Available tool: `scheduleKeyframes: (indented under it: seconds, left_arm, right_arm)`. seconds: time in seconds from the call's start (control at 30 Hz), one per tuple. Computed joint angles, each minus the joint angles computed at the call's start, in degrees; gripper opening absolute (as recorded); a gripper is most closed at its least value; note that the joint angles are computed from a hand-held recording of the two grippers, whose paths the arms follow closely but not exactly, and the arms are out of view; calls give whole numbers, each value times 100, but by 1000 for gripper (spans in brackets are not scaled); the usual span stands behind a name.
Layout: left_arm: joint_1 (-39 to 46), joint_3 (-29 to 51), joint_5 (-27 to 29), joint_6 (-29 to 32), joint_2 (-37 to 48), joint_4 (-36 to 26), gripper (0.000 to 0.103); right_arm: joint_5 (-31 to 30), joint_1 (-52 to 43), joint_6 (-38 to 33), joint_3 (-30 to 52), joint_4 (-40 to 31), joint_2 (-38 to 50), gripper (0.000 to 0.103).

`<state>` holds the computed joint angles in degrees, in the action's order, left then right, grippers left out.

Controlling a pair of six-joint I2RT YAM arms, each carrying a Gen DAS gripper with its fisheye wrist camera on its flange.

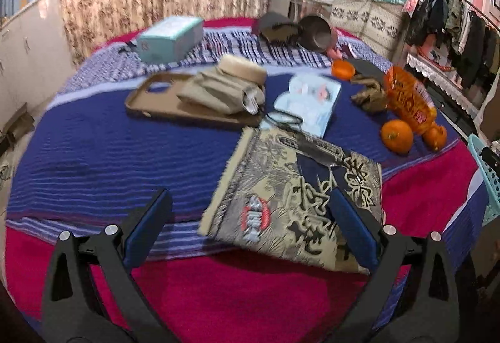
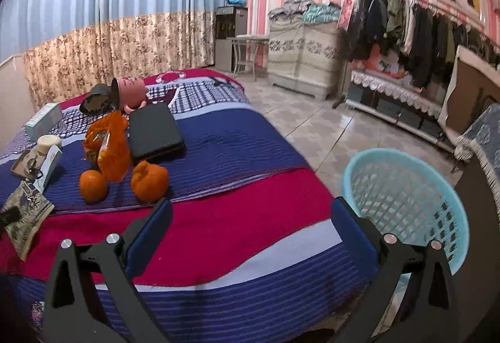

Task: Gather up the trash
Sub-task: 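Move the left tool back to the bed and grasp the printed paper bag, then grasp a tangerine with the right tool while the left lifts the printed bag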

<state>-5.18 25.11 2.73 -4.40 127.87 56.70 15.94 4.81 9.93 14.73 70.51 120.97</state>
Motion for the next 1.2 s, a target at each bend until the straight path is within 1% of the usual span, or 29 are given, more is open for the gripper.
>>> scheduleKeyframes:
  seconds: [0.03, 0.07, 0.1, 0.13, 0.17, 0.23, 0.27, 0.3, 0.37, 0.4, 0.47, 0.6, 0.77, 0.83, 0.9, 0.93, 0.97, 1.0, 1.03, 1.07, 1.1, 1.17, 1.2]
  left_arm:
    - [34, 116, 126, 23, 83, -138, 89]
    - [55, 161, 203, 38, 135, -168, 89]
    - [46, 118, 219, 49, 160, -52, 84]
    - [37, 81, 278, 100, 152, 11, 73]
    - [-2, 36, 332, 221, 126, 43, 70]
    - [-125, -14, 203, 330, 37, 17, 56]
    - [-177, -29, 137, 377, 22, 14, 55]
    - [-220, -66, 64, 408, 12, 68, 50]
    - [-197, -113, 129, 442, -71, 60, 43]
    - [-166, -132, 182, 454, -143, 11, 37]
    - [-50, -216, 293, 492, -329, -38, 21]
    - [150, -351, 595, 538, -630, -124, 10]
    - [314, -568, 824, 662, -1106, -181, 8]
    - [379, -641, 901, 702, -1374, -278, 8]
    - [475, -661, 1016, 716, -1635, -441, 8]
    - [511, -659, 1046, 719, -1750, -505, 7]
    - [534, -657, 1049, 727, -1842, -547, 7]
    - [552, -639, 1056, 734, -1898, -599, 7]
    - [561, -619, 1060, 726, -1969, -670, 7]
    - [571, -586, 1075, 710, -2030, -750, 7]
    - [571, -572, 1072, 703, -2053, -776, 7]
    - [518, -503, 1029, 652, -2131, -887, 7]
    - [477, -474, 1002, 619, -2174, -935, 7]
  right_arm:
    - [-198, -76, 35, 33, -36, 8, 98]
    - [-298, -111, 61, 66, -59, 31, 98]
    - [-357, -133, 86, 97, -86, 65, 98]
    - [-375, -147, 92, 124, -125, 83, 98]
    - [-350, -140, 94, 168, -158, 126, 98]
    - [-381, -162, 100, 219, -209, 161, 98]
    - [-443, -182, 128, 254, -231, 188, 98]
    - [-494, -200, 144, 277, -223, 219, 98]
    - [-607, -213, 176, 354, -273, 262, 98]
    - [-620, -199, 190, 385, -270, 306, 98]
    - [-653, -158, 218, 471, -325, 357, 98]
    - [-578, 25, 230, 730, -535, 434, 98]
    - [-431, 449, 92, 1180, -984, 486, 98]
    - [-340, 584, -24, 1370, -1183, 499, 98]
    - [-298, 697, -127, 1691, -1523, 557, 97]
    - [-336, 706, -146, 1832, -1670, 601, 95]
    - [-445, 700, -146, 2037, -1910, 675, 87]
    - [-548, 689, -138, 2215, -2123, 747, 82]
    - [-730, 660, -140, 2422, -2357, 862, 69]
    - [-804, 648, -155, 2503, -2425, 925, 60]
    - [-796, 670, -186, 2494, -2282, 1001, 57]
    - [-1001, 648, -253, 2386, -2035, 1013, 34]
    - [-1113, 613, -261, 2320, -1989, 950, 33]
